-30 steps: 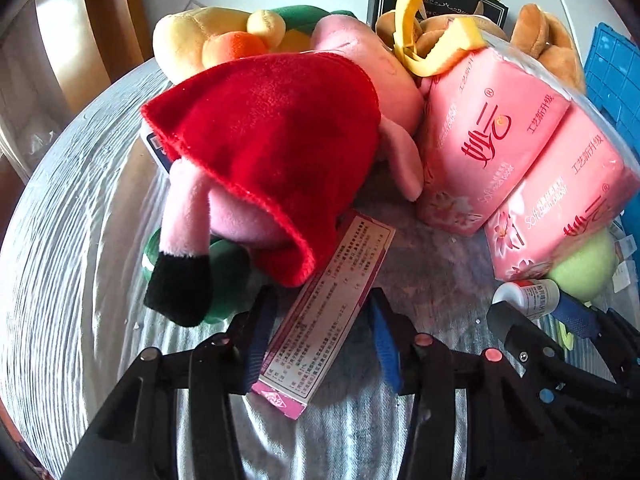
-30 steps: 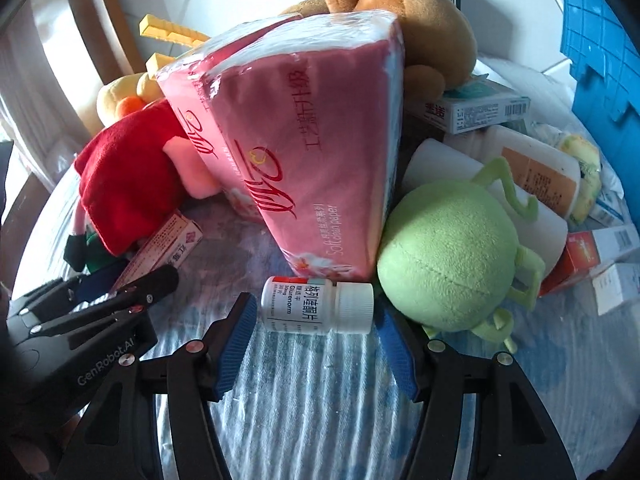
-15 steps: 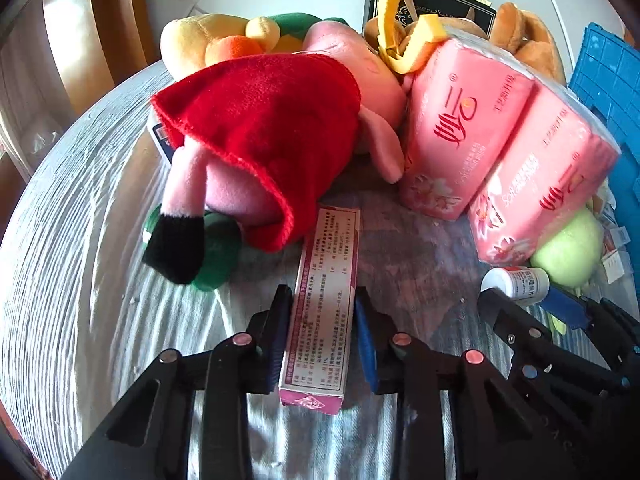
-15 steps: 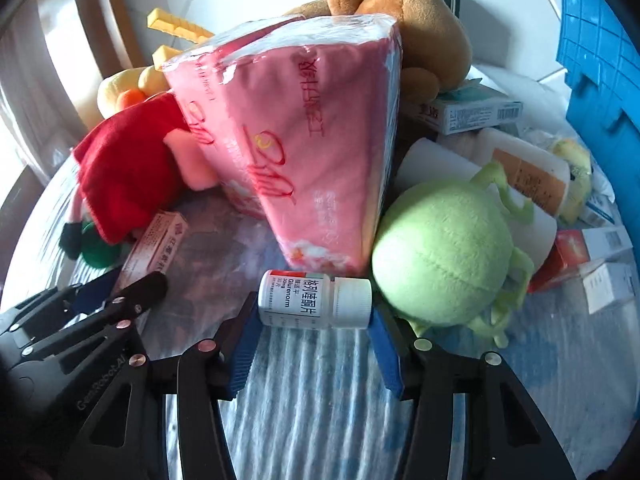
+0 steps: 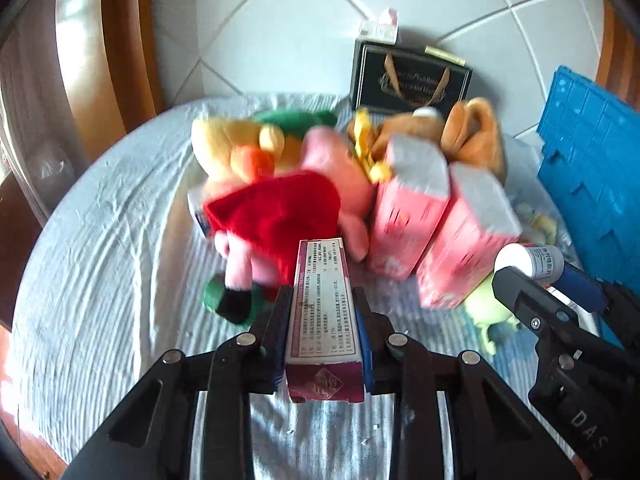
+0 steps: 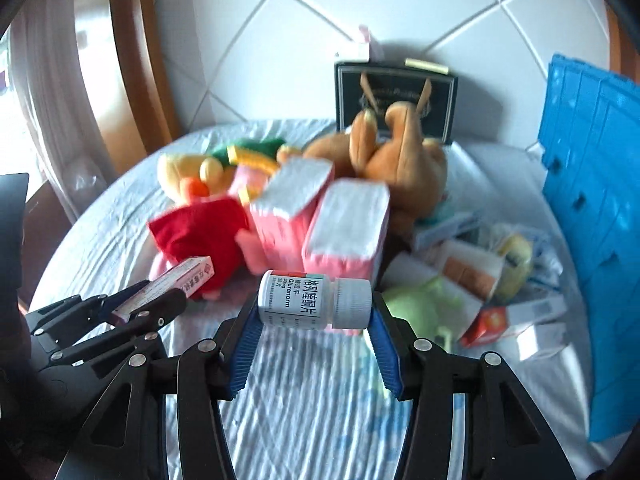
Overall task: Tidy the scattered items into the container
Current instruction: 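Grasp the long pink-white medicine box with the left tool while the right tool grasps a small white pill bottle, then carry the medicine box and small pill bottle over the blue crate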
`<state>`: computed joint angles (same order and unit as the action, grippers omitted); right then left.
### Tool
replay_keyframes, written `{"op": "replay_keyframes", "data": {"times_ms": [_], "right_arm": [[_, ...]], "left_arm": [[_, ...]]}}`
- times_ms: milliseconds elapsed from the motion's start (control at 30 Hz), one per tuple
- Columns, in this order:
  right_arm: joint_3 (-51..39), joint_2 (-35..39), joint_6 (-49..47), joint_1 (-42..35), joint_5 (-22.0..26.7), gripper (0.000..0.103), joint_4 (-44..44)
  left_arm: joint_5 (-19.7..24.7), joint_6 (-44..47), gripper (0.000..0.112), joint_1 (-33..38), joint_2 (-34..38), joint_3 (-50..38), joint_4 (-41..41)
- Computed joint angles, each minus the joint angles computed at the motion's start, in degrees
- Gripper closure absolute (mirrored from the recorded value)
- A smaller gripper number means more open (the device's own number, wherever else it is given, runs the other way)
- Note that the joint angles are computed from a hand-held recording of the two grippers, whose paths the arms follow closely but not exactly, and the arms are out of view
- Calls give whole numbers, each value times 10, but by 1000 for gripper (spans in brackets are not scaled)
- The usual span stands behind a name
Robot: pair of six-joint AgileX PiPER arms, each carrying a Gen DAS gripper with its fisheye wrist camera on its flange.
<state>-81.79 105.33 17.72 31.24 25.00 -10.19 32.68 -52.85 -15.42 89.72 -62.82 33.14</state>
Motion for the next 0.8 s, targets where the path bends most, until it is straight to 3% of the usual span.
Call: {"op": "replay_keyframes", "data": {"times_ms": [167,300,567,733,800], "right_arm": [[-64,-2,38,17,31,52,-46],[-78,-35,51,19,35,52,-80],[-118,-96,42,-17,59,52,-117],[-142,-135,-50,-100,61,52,-51],[-158,-143,-114,-153,63,52,7]], "left_arm": [[7,166,85,79,-21,-84,-97],[-3,194,85,93,-23,-126,-103],[39,142,85,4,-13,-241,-35],[92,111,85,-85,46,-367,23],[130,109,85,-131,97,-462,41]]}}
